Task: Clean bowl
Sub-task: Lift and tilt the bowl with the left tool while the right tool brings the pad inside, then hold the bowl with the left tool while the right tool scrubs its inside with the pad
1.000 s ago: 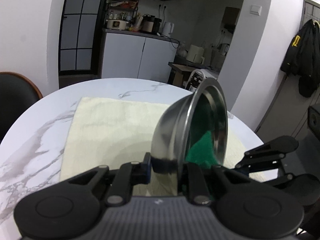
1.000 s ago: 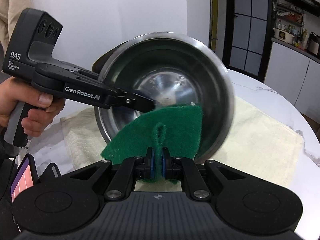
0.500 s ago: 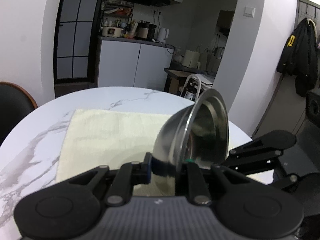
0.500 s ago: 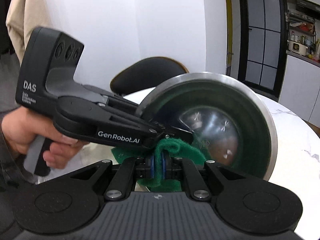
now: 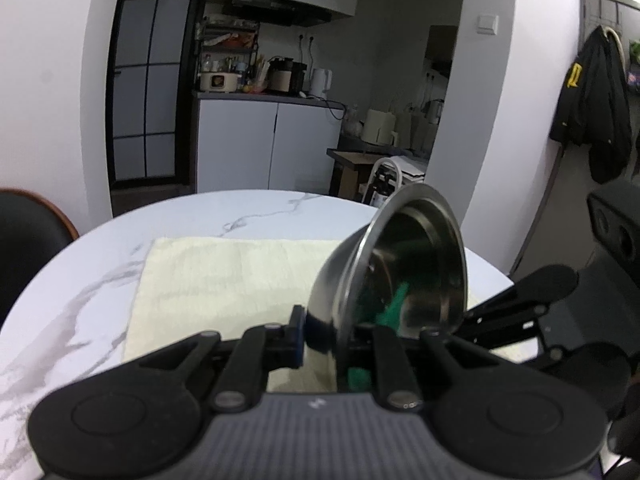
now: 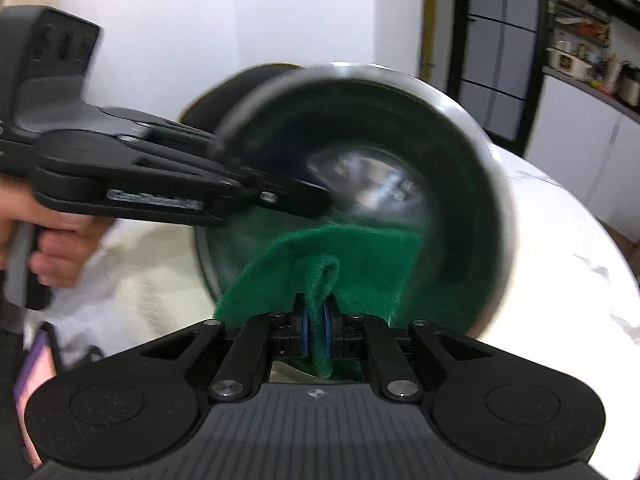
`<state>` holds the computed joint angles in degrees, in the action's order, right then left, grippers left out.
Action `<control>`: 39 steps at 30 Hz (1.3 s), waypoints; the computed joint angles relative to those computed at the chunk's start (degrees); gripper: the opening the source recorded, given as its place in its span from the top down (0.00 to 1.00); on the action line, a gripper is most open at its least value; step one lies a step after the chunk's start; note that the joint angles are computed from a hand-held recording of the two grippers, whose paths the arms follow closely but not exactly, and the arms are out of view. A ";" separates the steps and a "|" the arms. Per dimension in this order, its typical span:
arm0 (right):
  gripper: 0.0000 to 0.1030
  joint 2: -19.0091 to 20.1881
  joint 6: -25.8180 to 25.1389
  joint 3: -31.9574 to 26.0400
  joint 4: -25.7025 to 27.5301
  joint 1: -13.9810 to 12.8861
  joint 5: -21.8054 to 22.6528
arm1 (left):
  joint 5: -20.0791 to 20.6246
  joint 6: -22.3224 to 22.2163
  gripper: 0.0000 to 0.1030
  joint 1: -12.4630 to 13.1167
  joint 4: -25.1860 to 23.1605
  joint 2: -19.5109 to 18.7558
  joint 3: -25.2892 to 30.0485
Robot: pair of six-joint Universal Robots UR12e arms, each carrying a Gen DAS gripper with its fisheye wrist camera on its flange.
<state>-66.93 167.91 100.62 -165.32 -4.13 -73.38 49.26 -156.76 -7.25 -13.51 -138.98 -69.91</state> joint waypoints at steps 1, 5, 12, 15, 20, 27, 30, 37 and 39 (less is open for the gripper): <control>0.92 -0.04 0.62 -0.01 -0.34 -0.03 -1.11 | -0.01 0.36 0.86 -0.02 0.38 -0.03 -0.05; 0.92 -0.16 2.58 0.27 -2.62 -0.12 -3.79 | -0.47 0.59 0.86 0.01 0.86 -0.16 0.00; 0.92 1.20 5.52 1.02 -14.61 0.30 -9.18 | -0.14 1.83 0.87 -0.22 2.17 -0.14 -0.29; 0.92 1.43 6.03 1.28 -19.54 0.10 -9.45 | -0.63 2.37 0.87 -0.27 2.15 -0.12 -0.37; 0.92 3.31 6.75 -0.13 -24.31 0.75 -9.15 | -0.47 4.38 0.87 -0.68 3.18 0.16 -1.08; 0.92 3.66 4.74 -0.09 -27.01 0.70 -4.78 | 0.80 5.66 0.92 -1.12 4.60 0.19 -1.51; 0.92 3.76 1.00 -0.67 -24.02 0.77 -1.82 | 2.29 5.72 0.93 -1.30 6.99 0.24 -2.00; 0.92 3.67 0.40 -1.07 -21.95 0.80 -1.92 | 5.05 8.33 0.93 -1.71 10.79 0.68 -3.63; 0.92 3.82 1.45 -1.18 -22.81 0.95 -3.62 | 5.38 8.62 0.93 -1.82 11.91 0.76 -3.99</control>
